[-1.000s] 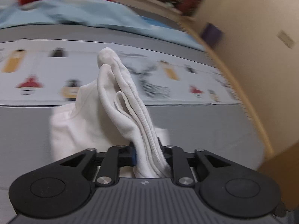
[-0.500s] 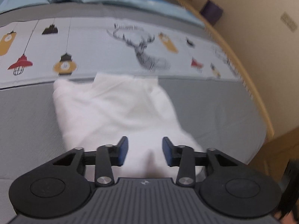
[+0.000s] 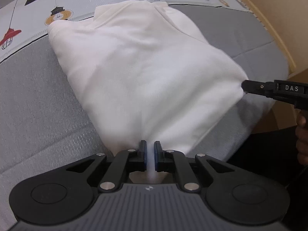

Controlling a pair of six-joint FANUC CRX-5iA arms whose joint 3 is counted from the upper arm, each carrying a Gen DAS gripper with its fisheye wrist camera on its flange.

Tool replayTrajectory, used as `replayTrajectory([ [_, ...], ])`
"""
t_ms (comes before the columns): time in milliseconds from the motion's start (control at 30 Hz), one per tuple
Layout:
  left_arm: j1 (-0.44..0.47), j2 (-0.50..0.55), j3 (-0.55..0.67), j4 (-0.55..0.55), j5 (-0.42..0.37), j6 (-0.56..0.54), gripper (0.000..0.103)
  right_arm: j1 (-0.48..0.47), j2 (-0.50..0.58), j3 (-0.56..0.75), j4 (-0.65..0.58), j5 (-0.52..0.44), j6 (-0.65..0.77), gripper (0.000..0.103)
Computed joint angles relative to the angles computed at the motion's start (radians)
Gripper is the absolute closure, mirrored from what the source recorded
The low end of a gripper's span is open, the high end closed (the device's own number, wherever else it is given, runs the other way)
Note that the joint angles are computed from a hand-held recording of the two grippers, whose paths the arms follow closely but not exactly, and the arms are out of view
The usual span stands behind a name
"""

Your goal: Fold small clothes

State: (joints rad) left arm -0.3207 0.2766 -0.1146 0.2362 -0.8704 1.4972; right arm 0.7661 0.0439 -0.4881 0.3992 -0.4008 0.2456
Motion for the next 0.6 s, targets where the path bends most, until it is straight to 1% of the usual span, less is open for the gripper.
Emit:
replayTrajectory([
  [67, 0.015, -0.041, -0.054, 0.039, 0.044, -0.049, 0.092, 0.007, -0.032, 0.02, -0.078, -0.06, 0.067, 0.098],
  [133, 0.035, -0.075, -0.107, 0.097, 0.082, -0.109, 0.091, 0.013, -0.035, 0.068, -0.166, -0.155, 0.166, 0.098],
  [167, 0.044, -0.077, -0.115, 0.11, 0.08, -0.123, 0.091, 0.015, -0.025, 0.093, -0.189, -0.205, 0.202, 0.097],
  [200, 0.048, -0.073, -0.109, 0.092, 0.059, -0.115, 0.091, 0.016, -0.007, 0.123, -0.213, -0.254, 0.247, 0.096],
  [233, 0.047, -0.06, -0.087, 0.049, 0.021, -0.091, 0.091, 0.02, 0.012, 0.151, -0.225, -0.306, 0.288, 0.096],
  [267, 0.042, -0.047, -0.063, 0.01, -0.018, -0.069, 0.091, 0.027, 0.031, 0.176, -0.219, -0.35, 0.318, 0.096],
  [300, 0.038, -0.043, -0.054, -0.007, -0.035, -0.065, 0.091, 0.038, 0.036, 0.179, -0.18, -0.364, 0.321, 0.096],
  [333, 0.037, -0.049, -0.056, -0.008, -0.032, -0.073, 0.091, 0.049, 0.027, 0.161, -0.118, -0.346, 0.294, 0.096],
  [400, 0.054, -0.077, -0.09, 0.039, 0.003, -0.106, 0.083, 0.052, 0.001, 0.126, -0.022, -0.287, 0.244, 0.095],
  [433, 0.062, -0.092, -0.11, 0.062, 0.029, -0.11, 0.079, 0.042, -0.012, 0.111, 0.012, -0.236, 0.231, 0.094],
  [467, 0.07, -0.106, -0.124, 0.077, 0.05, -0.107, 0.079, 0.03, -0.02, 0.102, 0.032, -0.195, 0.23, 0.09],
  [500, 0.081, -0.121, -0.14, 0.093, 0.074, -0.1, 0.079, 0.018, -0.021, 0.102, 0.05, -0.162, 0.236, 0.079],
  [533, 0.093, -0.136, -0.163, 0.115, 0.103, -0.091, 0.079, 0.006, -0.016, 0.104, 0.066, -0.132, 0.246, 0.074],
  [567, 0.103, -0.145, -0.178, 0.131, 0.129, -0.077, 0.079, -0.006, -0.009, 0.11, 0.077, -0.104, 0.261, 0.065],
  [600, 0.111, -0.153, -0.187, 0.134, 0.149, -0.048, 0.079, -0.018, 0.001, 0.12, 0.075, -0.081, 0.285, 0.061],
])
